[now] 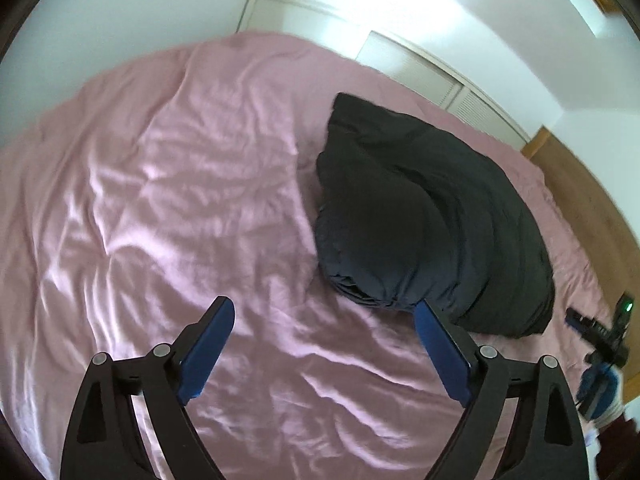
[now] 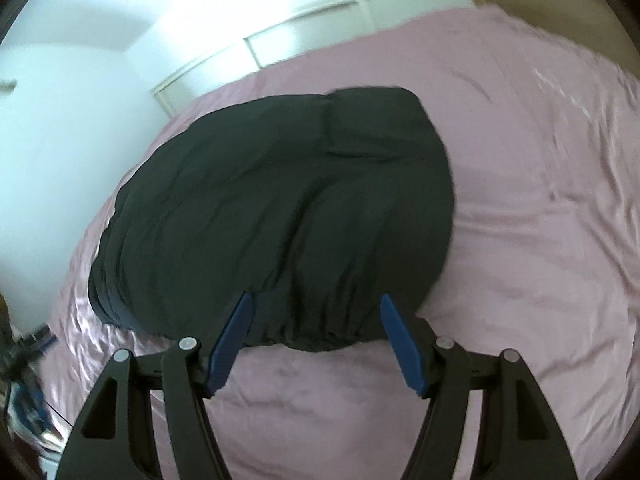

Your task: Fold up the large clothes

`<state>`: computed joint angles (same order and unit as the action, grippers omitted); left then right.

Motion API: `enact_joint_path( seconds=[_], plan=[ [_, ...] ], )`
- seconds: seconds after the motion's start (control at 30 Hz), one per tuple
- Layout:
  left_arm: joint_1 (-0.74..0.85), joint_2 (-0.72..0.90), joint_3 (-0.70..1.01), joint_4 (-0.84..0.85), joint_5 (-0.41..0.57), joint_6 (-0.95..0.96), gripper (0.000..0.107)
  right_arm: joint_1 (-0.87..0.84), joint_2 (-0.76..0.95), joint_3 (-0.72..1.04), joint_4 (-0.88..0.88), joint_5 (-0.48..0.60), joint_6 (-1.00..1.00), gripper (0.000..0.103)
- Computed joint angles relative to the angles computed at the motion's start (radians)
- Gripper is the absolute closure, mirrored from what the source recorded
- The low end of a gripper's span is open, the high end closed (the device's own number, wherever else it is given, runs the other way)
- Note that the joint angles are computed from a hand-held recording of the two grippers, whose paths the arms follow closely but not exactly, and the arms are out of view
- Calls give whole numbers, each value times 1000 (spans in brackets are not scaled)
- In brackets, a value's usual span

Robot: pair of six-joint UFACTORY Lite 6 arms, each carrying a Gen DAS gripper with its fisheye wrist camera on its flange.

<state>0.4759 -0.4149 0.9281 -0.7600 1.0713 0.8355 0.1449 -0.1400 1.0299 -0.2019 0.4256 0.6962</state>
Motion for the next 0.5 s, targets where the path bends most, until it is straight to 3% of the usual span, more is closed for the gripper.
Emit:
enact_joint_path(
  seconds=[0.13, 0.27, 0.4, 0.5],
  plan=[
    [-96, -69, -3, 10, -33, -33, 12, 86, -37, -47, -173, -47, 149, 30],
    [-114, -121, 41, -23, -2, -11, 5, 168, -80, -70, -393, -62, 360, 28],
    [-52, -201, 58, -84, 66, 28, 5, 328, -159, -88, -686, 77, 692, 27],
    [66, -291, 59, -136, 180, 70, 5, 502, -186, -48, -750, 290, 812, 19]
  ],
)
